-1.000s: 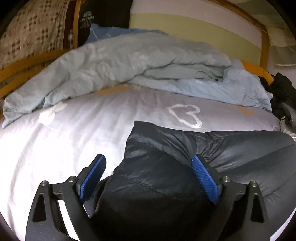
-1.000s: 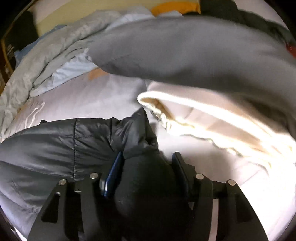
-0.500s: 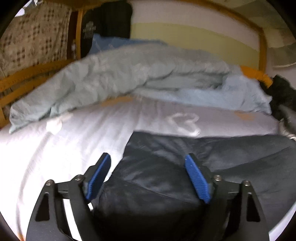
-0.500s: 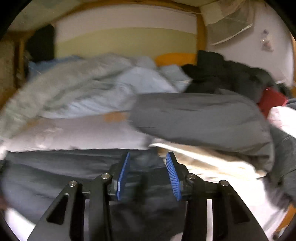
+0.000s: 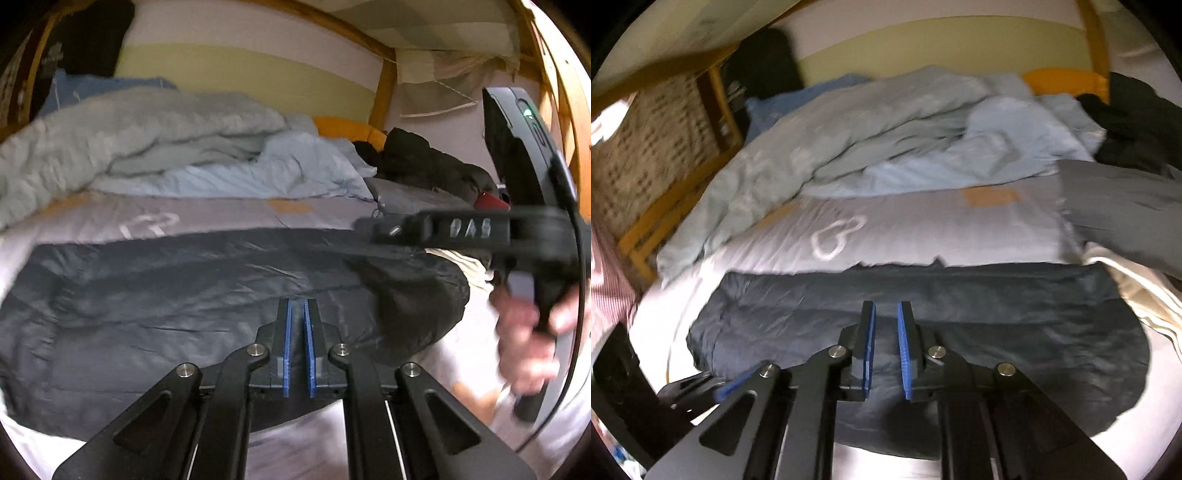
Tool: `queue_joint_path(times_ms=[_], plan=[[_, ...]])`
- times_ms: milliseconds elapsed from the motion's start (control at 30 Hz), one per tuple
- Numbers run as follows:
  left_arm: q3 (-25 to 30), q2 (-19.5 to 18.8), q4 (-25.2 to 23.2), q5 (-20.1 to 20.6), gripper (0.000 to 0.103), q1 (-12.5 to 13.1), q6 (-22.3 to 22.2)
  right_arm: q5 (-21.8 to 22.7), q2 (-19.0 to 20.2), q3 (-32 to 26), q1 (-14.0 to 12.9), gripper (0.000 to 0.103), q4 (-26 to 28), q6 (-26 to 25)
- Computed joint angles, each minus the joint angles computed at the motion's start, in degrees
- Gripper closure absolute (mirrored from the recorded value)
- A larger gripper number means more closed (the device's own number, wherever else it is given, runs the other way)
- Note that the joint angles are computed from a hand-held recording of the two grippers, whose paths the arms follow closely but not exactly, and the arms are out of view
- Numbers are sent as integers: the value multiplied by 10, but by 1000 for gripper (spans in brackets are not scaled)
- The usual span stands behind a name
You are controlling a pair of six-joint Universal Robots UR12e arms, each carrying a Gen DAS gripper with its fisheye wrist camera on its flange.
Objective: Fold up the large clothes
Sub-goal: 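Pinch the jacket end with the left tool while the right tool pinches beside it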
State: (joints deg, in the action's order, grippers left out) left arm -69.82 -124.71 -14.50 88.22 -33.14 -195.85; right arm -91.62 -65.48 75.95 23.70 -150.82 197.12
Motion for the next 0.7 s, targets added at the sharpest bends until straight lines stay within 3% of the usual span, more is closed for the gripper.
queue_joint_path(times_ms=[100, 167, 267, 400, 533, 633, 700], plan=[[7, -7, -14, -62, 97, 7, -45, 16, 7, -2, -1, 90, 19, -6], [6, -8, 3, -41, 97, -1, -25, 15, 4, 9, -7, 90, 10, 9], [18, -16, 6, -56, 97, -5, -20, 3, -4, 25, -15, 90, -7, 14], [44, -31, -40, 14, 101, -18, -8, 17, -6, 25, -19, 90, -5, 9], [40, -34, -47, 44, 100, -22, -42, 26, 3, 8, -10, 90, 16, -38], [33, -35, -31, 112, 100, -34, -61, 45, 13, -6, -8, 90, 36, -57], [21, -32, -13, 117, 100, -35, -69, 68, 20, -17, -10, 90, 52, -57]])
